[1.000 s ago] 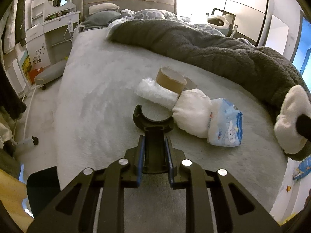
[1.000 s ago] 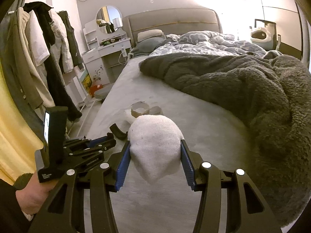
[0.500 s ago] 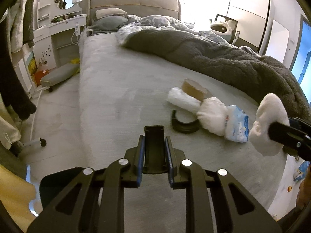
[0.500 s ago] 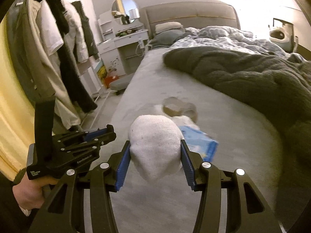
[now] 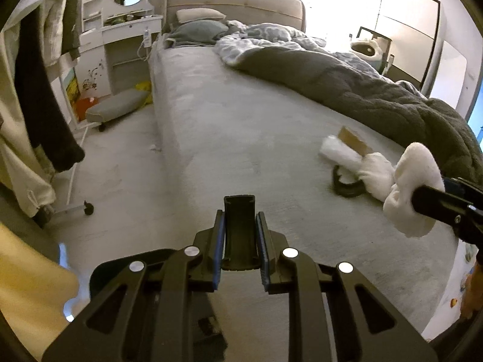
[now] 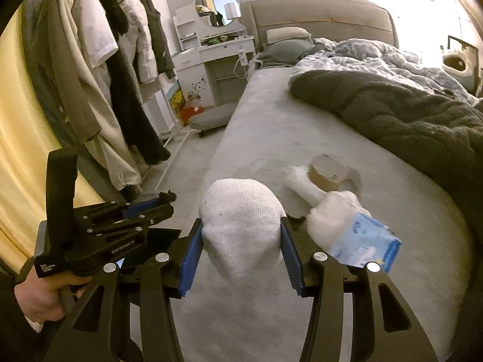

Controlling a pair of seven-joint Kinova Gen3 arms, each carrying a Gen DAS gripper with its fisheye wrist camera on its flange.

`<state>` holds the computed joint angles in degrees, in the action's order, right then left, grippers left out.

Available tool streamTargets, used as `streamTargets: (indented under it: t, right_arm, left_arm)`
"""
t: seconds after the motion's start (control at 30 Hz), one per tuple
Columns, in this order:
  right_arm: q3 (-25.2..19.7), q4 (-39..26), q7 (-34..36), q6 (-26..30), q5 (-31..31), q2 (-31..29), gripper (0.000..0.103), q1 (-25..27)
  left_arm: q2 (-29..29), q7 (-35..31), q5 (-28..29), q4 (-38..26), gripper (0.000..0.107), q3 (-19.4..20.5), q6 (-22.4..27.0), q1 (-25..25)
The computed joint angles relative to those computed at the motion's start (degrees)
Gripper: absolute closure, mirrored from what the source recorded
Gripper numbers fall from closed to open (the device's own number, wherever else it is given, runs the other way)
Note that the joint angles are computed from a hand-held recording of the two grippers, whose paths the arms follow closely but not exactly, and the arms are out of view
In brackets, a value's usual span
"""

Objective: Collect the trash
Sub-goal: 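Carry the black piece and the cotton ball toward the trash bin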

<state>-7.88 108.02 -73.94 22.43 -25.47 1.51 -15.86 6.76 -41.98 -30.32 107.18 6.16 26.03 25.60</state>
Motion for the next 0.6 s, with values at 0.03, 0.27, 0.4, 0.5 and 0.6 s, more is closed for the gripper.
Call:
streamTargets:
  t: [0.03,0.27,0.4,0.5,0.6]
  right_arm:
    - [-0.1,-0.3,0.0,0.0,0.1,0.2,0.053,-0.2]
    - [-1.4,-2.6,-4.0,0.1,4.0,2.1,0.053,-2.2]
    - [-2.1,-4.0,-6.4,0.3,6.4,3.2,0.053,-3.4]
    - [-2.6,-5.1,-7.7,0.4,7.7,4.0,0.053,-4.2]
    - [-3.2,-6.3,-8.5,0.9,8.6,5.0,0.053,-4.8]
  left_arm:
    - [-0.2,-0.6,0.5,0.2,0.086,0.0,0.0,-0.4]
    - [-1.2,-5.3,3.8,1.2,0.086,0.5,1.3,-2.9]
    - [-1.4,-8.6,6.6,1.8,0.086,0.6,2.0,-4.6]
    - [-1.8,-10.6,8.3,2.7,0.086,0.3,2.1,-6.0]
    - [-1.8,-13.4,10.8,2.8,0.086,0.3,2.9,-7.4]
